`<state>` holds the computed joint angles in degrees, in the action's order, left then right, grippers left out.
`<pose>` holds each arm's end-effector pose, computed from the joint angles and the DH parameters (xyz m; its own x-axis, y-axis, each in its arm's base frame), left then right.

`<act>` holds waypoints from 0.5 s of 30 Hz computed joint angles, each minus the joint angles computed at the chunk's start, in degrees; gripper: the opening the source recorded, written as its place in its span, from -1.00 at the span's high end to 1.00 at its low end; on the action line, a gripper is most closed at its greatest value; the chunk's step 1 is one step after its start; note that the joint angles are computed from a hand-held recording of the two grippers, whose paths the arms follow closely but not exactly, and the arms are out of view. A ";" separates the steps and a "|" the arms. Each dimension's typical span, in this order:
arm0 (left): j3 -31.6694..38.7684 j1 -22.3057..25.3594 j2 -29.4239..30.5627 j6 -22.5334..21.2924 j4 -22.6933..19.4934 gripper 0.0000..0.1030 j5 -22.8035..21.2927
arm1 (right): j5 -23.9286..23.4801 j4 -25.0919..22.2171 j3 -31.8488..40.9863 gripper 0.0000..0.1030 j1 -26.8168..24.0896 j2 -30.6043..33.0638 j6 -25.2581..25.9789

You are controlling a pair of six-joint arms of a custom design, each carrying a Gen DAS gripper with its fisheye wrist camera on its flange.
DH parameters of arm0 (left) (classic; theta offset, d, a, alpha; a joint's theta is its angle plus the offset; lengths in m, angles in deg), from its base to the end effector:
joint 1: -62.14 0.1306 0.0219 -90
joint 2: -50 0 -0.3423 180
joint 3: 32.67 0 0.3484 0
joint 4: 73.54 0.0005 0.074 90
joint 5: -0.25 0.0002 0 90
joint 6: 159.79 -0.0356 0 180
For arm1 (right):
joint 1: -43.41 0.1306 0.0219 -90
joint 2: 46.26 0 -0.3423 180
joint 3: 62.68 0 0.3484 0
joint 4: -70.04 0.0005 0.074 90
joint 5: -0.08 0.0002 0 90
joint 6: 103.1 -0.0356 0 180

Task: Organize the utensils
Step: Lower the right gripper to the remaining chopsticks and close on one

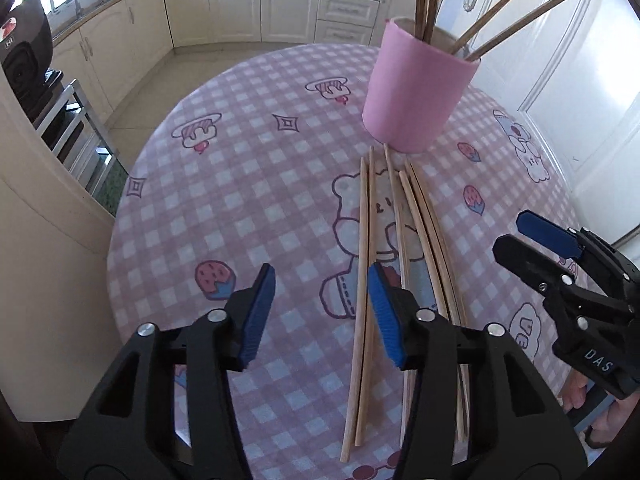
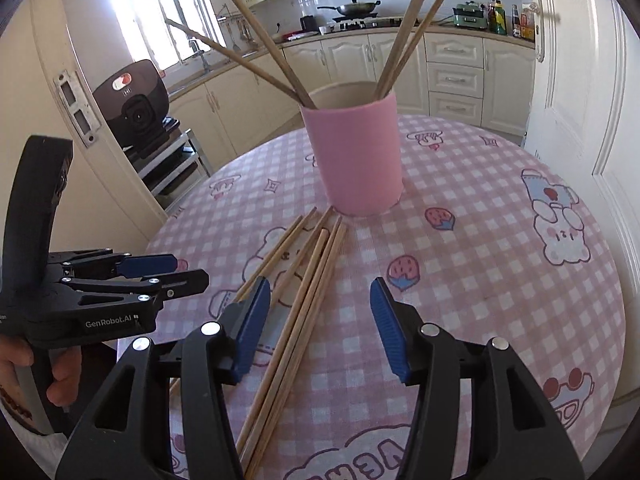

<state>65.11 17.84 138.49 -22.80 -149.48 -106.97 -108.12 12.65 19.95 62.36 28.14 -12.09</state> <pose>0.2928 -0.2717 0.4298 -0.8746 -0.1224 -0.4691 -0.0827 0.9911 -0.1044 0.3229 0.1221 0.4285 -0.7066 -0.2603 -0.6580 -0.5142 0.8277 0.2247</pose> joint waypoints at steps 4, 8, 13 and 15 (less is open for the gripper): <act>0.05 1.53 1.41 -0.68 0.94 0.31 2.90 | -0.16 -0.47 -0.63 0.04 -0.37 0.94 0.99; 0.56 2.13 2.88 -1.60 1.45 0.31 3.95 | -0.40 -1.05 -0.15 0.04 -0.58 2.00 1.26; 1.97 2.43 4.98 -3.26 1.32 0.32 3.81 | -0.97 -1.32 0.31 0.04 -0.58 3.23 1.74; 2.71 2.71 5.74 -3.58 1.30 0.32 4.13 | -0.92 -1.34 0.41 0.04 -0.57 3.67 1.98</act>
<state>67.83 20.55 144.23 -26.39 -148.18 -102.84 -109.03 11.31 20.36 61.79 31.81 -10.11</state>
